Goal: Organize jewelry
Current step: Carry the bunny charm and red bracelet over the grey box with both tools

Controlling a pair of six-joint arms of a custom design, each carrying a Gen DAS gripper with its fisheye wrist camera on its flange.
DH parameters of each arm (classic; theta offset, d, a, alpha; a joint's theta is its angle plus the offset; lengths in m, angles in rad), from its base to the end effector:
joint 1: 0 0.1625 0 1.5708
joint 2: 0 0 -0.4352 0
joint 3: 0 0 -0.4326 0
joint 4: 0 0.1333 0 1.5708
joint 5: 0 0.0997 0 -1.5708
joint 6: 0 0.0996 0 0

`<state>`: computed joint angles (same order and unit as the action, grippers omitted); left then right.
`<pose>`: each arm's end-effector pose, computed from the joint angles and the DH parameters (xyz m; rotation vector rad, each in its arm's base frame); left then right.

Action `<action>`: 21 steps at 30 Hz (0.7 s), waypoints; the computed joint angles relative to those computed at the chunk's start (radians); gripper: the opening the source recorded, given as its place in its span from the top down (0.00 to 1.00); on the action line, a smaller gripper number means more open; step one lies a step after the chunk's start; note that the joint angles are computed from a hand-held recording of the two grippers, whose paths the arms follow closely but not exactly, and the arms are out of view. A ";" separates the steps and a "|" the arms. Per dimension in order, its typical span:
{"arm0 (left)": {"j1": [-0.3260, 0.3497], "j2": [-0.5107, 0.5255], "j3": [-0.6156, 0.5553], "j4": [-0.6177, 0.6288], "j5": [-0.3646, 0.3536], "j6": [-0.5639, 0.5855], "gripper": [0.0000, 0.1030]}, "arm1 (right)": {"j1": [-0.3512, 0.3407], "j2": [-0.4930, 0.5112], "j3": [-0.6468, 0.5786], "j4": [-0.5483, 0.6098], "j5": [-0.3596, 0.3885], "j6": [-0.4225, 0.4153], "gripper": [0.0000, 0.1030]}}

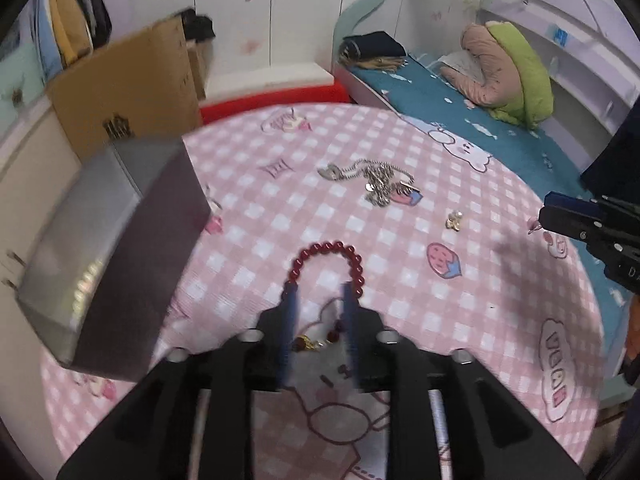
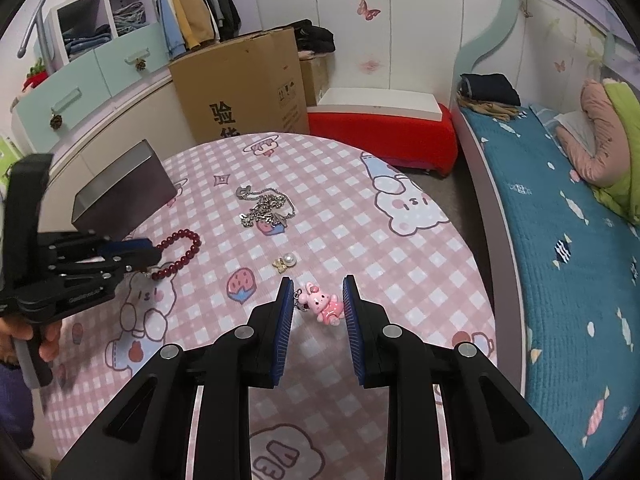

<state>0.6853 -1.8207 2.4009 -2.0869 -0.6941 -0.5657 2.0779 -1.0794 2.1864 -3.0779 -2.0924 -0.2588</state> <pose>-0.1378 -0.3837 0.2771 0.4107 2.3237 -0.6773 0.3278 -0.4177 0.1186 0.8440 -2.4730 0.6112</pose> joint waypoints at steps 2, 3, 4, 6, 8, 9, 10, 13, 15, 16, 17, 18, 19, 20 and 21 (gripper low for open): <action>0.000 0.004 -0.005 0.044 0.033 -0.035 0.57 | 0.000 -0.002 0.001 -0.002 0.006 0.000 0.75; 0.007 0.004 -0.009 0.056 0.029 -0.043 0.58 | -0.001 -0.002 0.002 -0.002 0.009 -0.001 0.75; 0.015 0.007 -0.014 0.066 0.024 -0.053 0.58 | 0.000 -0.002 0.002 -0.002 0.010 -0.002 0.75; 0.034 0.006 -0.020 0.073 0.004 -0.068 0.58 | -0.001 -0.004 0.002 -0.001 0.013 -0.005 0.75; 0.052 0.003 -0.015 0.046 -0.021 -0.058 0.61 | 0.000 -0.004 0.001 -0.003 0.014 -0.007 0.75; 0.051 0.003 -0.012 0.047 -0.013 -0.061 0.65 | 0.000 -0.005 0.001 -0.004 0.014 -0.007 0.75; 0.051 0.005 -0.011 0.049 -0.007 -0.063 0.70 | 0.000 -0.006 0.002 -0.007 0.015 -0.008 0.75; 0.046 0.016 -0.012 0.082 0.037 -0.075 0.94 | 0.004 -0.007 0.000 -0.008 0.014 -0.006 0.75; 0.050 0.013 -0.008 0.062 0.034 -0.060 0.94 | 0.007 -0.006 -0.002 -0.009 0.014 -0.007 0.75; 0.048 0.010 -0.008 0.066 0.034 -0.059 0.94 | 0.009 -0.005 -0.004 -0.009 0.012 -0.007 0.75; 0.051 0.009 -0.005 0.055 0.033 -0.054 0.94 | 0.012 -0.005 -0.006 -0.007 0.011 -0.006 0.75; 0.051 0.005 -0.004 0.043 0.025 -0.048 0.94 | 0.013 -0.006 -0.007 -0.005 0.011 -0.007 0.75; 0.046 0.000 -0.002 0.027 0.018 -0.038 0.94 | 0.017 -0.005 -0.009 -0.004 0.009 -0.008 0.75; 0.034 -0.008 0.000 0.021 0.018 -0.032 0.94 | 0.021 -0.004 -0.012 -0.001 0.008 -0.008 0.75; 0.020 -0.015 0.000 0.021 0.017 -0.030 0.94 | 0.024 -0.004 -0.015 0.003 0.008 -0.009 0.75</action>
<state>0.7056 -1.8360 2.4010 -2.0661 -0.6767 -0.5958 2.1020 -1.0836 2.1717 -3.0747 -2.0844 -0.2674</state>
